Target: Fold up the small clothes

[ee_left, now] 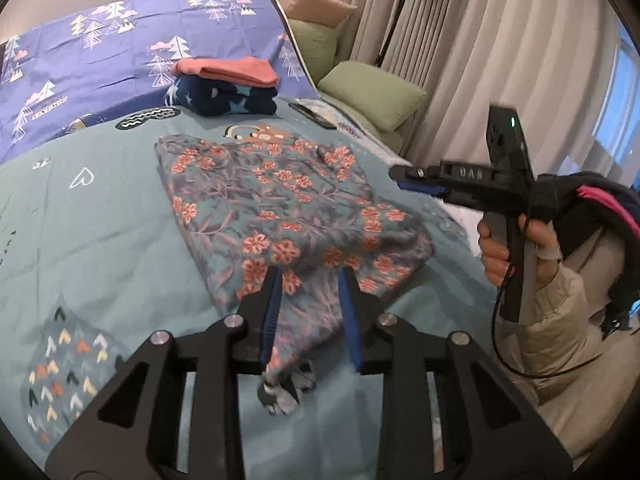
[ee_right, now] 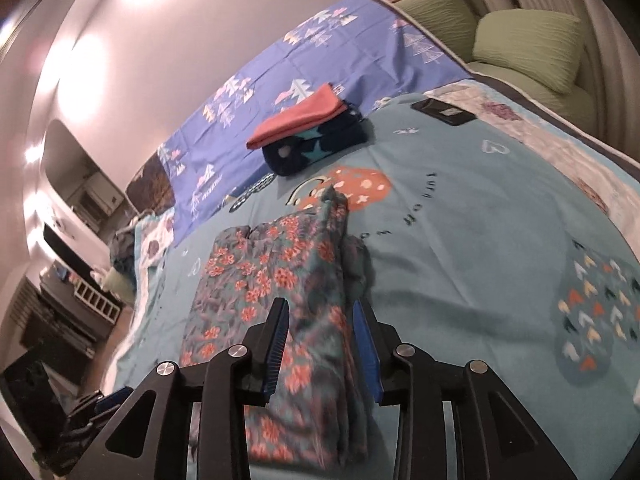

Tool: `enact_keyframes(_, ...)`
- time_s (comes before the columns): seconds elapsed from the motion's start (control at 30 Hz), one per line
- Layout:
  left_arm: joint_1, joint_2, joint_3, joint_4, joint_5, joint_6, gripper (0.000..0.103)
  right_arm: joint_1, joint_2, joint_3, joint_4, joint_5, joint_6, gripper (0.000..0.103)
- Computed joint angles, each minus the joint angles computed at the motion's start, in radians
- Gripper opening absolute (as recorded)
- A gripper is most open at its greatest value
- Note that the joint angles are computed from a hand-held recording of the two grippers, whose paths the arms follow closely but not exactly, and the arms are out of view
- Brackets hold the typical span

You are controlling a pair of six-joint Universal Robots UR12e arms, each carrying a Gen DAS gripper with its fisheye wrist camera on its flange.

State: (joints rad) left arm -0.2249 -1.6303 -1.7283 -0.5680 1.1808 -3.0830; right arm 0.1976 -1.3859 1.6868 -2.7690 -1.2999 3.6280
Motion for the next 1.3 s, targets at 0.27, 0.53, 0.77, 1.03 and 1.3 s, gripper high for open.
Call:
enact_keyframes(0.27, -0.013, -0.091, 0.041, -0.096, 0.024, -0.038, 0.031, -0.005, 0.096, -0.102, 0.059, 0.031, -0.016, 0.031)
enact_keyframes(0.53, 0.012, -0.064, 0.021, -0.134, -0.068, 0.002, 0.031, -0.026, 0.121, -0.119, 0.075, -0.064, 0.016, 0.006)
enact_keyframes(0.77, 0.054, -0.055, 0.038, -0.079, -0.256, -0.008, 0.050, -0.056, 0.110, -0.127, 0.000, 0.210, -0.086, 0.009)
enact_keyframes(1.03, -0.018, -0.163, 0.119, -0.042, 0.091, -0.030, 0.055, 0.011, 0.196, -0.260, 0.254, -0.076, -0.243, 0.006)
enact_keyframes(1.3, 0.014, -0.143, 0.142, -0.028, -0.063, -0.033, 0.064, -0.005, 0.196, -0.305, 0.233, -0.071, -0.277, 0.019)
